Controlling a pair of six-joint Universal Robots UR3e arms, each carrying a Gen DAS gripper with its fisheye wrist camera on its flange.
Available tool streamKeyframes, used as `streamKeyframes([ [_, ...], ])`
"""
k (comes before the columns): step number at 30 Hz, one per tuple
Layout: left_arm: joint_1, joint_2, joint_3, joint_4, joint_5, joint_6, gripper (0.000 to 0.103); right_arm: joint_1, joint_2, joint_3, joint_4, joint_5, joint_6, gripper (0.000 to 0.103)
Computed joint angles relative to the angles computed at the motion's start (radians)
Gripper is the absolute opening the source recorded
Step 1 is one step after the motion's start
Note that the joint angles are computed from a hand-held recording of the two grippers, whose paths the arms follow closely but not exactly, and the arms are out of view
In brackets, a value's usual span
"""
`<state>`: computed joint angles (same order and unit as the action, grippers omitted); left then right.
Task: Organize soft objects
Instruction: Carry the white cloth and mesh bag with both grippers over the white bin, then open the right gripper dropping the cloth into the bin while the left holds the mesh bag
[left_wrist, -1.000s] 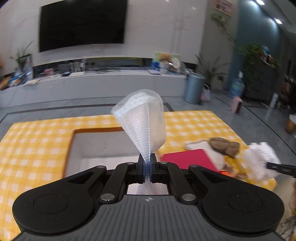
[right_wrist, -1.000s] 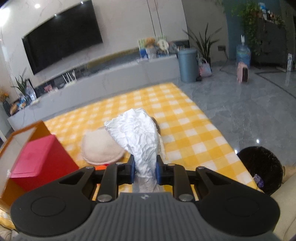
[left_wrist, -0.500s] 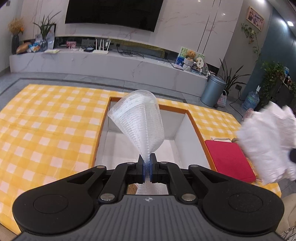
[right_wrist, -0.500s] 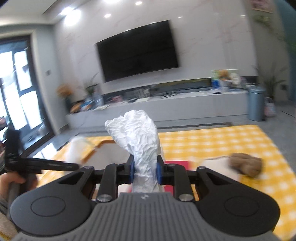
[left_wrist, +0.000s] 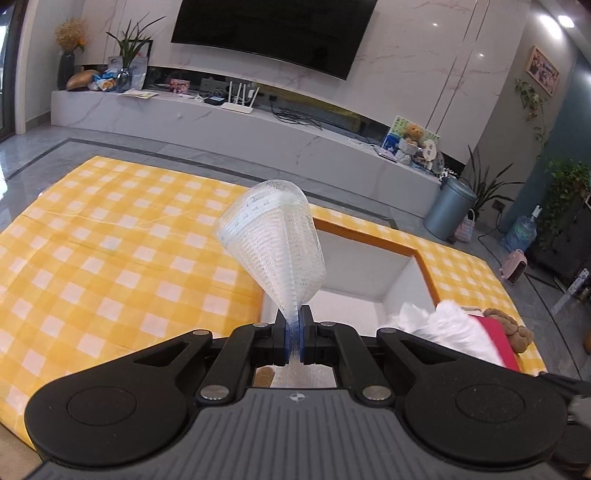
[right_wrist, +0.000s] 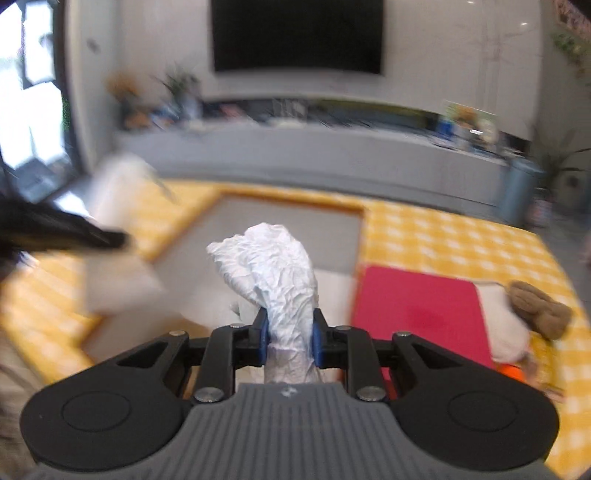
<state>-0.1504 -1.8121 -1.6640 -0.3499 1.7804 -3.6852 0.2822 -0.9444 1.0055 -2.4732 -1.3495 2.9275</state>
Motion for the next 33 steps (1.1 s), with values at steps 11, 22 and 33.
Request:
streamKeyframes([
  [11, 0.031, 0.032, -0.038, 0.017, -0.043, -0.01, 0.005, 0.106, 0.208, -0.237, 0.142, -0.219, -0.126, 0.021],
  [22, 0.05, 0.047, -0.059, 0.022, -0.076, -0.005, 0.006, 0.118, 0.128, -0.133, 0.033, -0.225, -0.178, 0.074],
  [33, 0.043, 0.008, -0.027, 0.048, -0.154, 0.084, 0.006, 0.017, 0.018, 0.065, -0.223, -0.08, -0.125, 0.097],
])
